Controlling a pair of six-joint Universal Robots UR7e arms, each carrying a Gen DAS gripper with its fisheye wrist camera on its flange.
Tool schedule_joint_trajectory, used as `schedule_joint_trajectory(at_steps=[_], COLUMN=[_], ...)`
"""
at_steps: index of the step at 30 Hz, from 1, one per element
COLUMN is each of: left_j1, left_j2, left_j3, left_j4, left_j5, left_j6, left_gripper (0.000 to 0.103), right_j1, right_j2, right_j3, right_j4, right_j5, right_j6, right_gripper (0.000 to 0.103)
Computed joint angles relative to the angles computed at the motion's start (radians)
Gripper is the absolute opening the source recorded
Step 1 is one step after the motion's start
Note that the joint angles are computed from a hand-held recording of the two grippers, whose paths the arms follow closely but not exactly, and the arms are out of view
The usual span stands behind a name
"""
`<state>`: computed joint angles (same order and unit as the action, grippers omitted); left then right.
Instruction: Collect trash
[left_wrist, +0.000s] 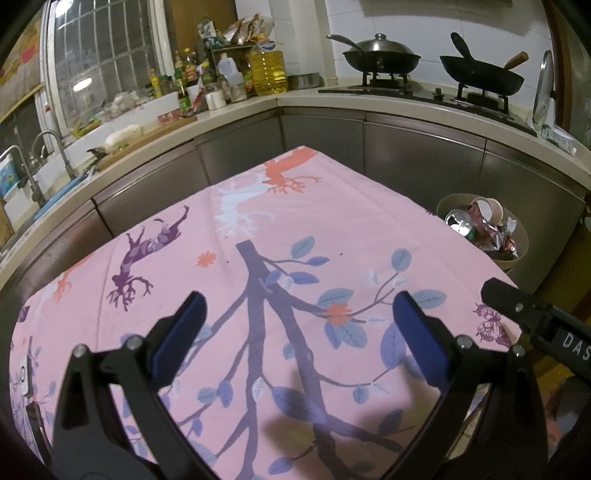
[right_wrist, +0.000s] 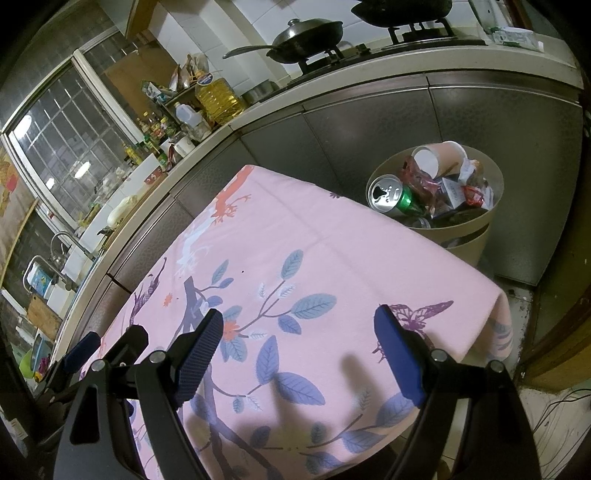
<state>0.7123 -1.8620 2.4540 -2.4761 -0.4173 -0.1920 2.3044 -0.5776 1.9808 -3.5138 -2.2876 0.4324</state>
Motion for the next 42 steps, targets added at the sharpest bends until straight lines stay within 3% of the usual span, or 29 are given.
schedule_joint_trajectory(at_steps=[27, 42], left_j1=[0.025, 0.016], left_j2=[0.003, -0.02], left_j3=[-0.018, -0.02], left_j4=[0.048, 0.127], left_j5=[-0.036, -0.038], left_j6=[-0.024, -0.092], left_gripper=[0.097, 0.097], right_j1=[0.004, 0.006], right_j2=[0.001, 0.002], right_j3=[-0.003, -0.004], right_j4=[0.008, 0.014], right_j5=[-0.001, -0.001], right_j6=[0.009, 0.015], right_gripper=[0.08, 0.08])
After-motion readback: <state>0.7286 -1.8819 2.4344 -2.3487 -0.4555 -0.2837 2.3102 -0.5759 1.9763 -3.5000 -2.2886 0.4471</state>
